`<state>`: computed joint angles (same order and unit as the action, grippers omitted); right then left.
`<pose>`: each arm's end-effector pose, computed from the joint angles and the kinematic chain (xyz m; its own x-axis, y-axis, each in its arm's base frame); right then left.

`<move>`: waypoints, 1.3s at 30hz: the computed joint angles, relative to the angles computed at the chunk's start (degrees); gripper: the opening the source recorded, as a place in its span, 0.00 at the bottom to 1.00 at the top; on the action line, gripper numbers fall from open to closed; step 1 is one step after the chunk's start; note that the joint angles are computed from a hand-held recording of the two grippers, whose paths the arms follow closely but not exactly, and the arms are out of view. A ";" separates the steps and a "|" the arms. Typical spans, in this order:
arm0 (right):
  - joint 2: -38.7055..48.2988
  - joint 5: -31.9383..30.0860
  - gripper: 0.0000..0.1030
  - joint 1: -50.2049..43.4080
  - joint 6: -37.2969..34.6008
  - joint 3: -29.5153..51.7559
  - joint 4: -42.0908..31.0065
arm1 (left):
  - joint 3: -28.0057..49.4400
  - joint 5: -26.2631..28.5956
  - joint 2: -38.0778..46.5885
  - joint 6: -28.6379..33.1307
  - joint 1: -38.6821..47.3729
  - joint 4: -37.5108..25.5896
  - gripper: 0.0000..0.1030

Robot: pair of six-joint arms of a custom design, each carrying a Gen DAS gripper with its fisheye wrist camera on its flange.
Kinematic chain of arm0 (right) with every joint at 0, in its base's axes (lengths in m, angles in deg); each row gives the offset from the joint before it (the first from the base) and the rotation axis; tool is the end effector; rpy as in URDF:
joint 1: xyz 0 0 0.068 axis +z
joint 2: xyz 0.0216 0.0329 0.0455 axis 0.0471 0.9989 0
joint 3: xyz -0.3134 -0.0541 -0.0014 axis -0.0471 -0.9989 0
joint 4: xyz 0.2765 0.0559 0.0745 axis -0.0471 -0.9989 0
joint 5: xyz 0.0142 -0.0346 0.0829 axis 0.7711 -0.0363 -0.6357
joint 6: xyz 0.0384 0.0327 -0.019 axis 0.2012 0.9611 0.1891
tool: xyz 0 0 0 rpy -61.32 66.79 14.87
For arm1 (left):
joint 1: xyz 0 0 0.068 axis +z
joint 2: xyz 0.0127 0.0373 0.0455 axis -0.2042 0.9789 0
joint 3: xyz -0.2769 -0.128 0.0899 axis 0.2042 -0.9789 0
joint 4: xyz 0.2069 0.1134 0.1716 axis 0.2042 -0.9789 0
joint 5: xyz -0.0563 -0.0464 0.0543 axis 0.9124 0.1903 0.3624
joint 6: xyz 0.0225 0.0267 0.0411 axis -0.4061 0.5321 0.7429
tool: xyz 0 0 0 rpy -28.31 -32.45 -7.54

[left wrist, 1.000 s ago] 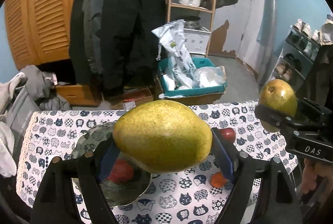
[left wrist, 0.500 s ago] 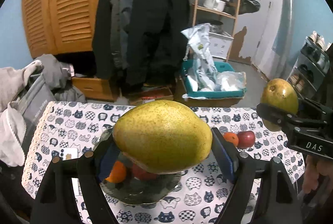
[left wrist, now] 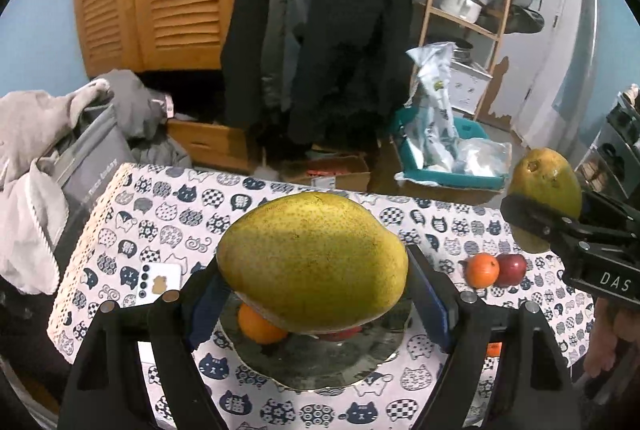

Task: Organize fruits
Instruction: 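Lift both pears and carry them over the green glass bowl, then lower the green pear into the bowl with the right tool while the left tool lowers the yellow pear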

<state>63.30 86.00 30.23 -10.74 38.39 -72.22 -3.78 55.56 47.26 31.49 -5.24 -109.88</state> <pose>0.2101 0.1025 0.2634 -0.7208 -0.0271 -0.6926 -0.1274 0.9874 0.0939 0.2293 0.0150 0.2430 -0.7254 0.0988 -0.6812 0.2376 0.9648 -0.1131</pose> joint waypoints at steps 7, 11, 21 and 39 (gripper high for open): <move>8.38 -0.71 0.73 1.84 1.04 1.52 4.58 | 0.40 -0.73 6.39 1.26 2.50 2.83 0.81; 13.46 -2.27 0.73 1.63 1.38 2.49 7.19 | 1.13 -2.03 11.32 1.32 3.10 5.00 0.81; 25.25 -5.17 0.73 0.78 1.58 4.74 12.03 | 2.93 -5.06 22.27 0.67 2.39 9.47 0.81; 36.93 -8.39 0.73 -1.35 1.10 6.88 16.34 | 8.10 -7.12 38.03 -0.73 0.18 11.71 0.81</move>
